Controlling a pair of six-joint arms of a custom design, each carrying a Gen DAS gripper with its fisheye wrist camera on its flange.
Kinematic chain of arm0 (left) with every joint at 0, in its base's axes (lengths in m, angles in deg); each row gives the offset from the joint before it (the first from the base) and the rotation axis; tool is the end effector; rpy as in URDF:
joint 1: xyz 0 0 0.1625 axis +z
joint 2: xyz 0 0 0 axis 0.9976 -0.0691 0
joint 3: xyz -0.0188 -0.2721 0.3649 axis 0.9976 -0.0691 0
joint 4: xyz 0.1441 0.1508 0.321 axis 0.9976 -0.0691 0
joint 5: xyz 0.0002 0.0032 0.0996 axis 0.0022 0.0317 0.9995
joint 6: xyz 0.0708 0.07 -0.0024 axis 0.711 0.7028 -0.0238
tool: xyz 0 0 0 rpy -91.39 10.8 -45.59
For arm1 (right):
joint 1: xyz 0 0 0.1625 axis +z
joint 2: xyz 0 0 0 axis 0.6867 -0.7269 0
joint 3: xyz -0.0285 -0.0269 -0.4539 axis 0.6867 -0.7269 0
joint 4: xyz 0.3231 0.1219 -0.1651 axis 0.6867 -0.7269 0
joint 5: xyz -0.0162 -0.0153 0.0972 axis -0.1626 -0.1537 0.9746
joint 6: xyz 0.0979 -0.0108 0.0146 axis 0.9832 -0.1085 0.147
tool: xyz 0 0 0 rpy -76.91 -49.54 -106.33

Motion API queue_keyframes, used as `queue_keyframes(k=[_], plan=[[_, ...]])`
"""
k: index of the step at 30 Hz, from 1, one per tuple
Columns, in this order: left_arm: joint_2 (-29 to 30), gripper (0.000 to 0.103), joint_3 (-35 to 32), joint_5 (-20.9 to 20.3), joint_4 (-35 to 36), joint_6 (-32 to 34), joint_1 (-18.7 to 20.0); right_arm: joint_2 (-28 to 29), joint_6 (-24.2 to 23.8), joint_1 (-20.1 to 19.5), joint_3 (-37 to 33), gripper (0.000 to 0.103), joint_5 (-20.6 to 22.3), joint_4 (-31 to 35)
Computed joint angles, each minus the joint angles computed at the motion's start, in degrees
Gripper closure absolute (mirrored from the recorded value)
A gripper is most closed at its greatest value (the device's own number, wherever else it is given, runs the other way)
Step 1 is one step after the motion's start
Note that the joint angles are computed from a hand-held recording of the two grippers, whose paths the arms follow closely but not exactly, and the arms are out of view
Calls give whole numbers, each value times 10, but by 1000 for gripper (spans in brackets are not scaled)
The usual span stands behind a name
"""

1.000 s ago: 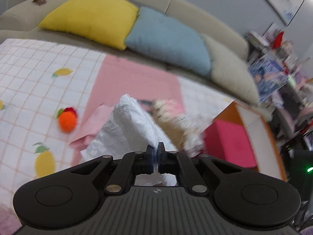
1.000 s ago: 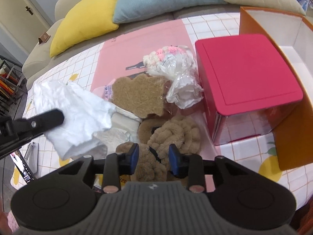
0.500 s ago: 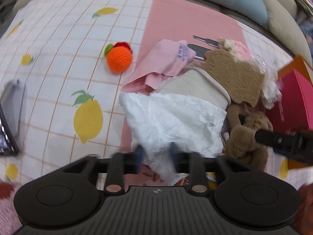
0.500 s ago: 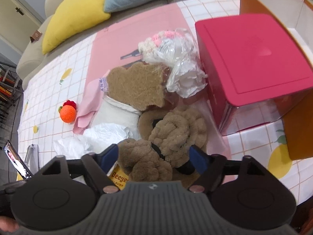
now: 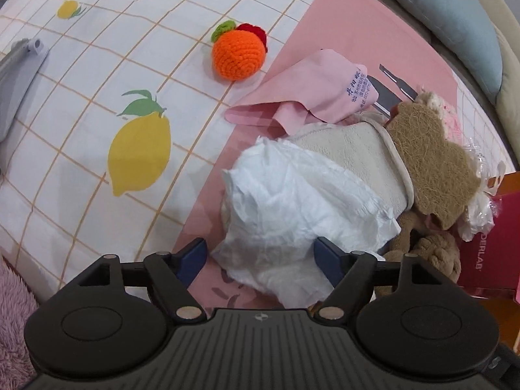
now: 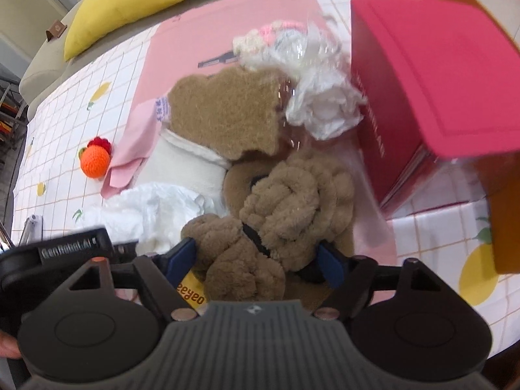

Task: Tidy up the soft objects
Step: 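Grasp the brown teddy bear with the right tool while the left tool grasps the white tissue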

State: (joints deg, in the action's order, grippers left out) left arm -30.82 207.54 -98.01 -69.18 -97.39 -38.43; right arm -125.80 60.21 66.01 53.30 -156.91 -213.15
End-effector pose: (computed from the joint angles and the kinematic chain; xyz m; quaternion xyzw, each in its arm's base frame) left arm -0.0567 -0.3561 0.2046 -0.2962 0.8818 -0.2524 0.2665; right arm 0.2542 -0.4520 0.0216 0.1580 -0.9615 0.0607 0.2165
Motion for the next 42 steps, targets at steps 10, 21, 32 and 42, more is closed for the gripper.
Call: queue_keyframes(k=[10,21,32,42], plan=[[20,68,-13,44,66,-6,-36,-10,-40,7,20,52,-12,-26],[-40,92,19,100,36,25,-112,-69,-124,11,52,54,-4,-35],[-85,93,1,132,62,50,-195,-142,-178,-1,98,62,37,-38],[-53,93,17,78,-53,113,-226,-185,-246,-3,138,76,26,-61]])
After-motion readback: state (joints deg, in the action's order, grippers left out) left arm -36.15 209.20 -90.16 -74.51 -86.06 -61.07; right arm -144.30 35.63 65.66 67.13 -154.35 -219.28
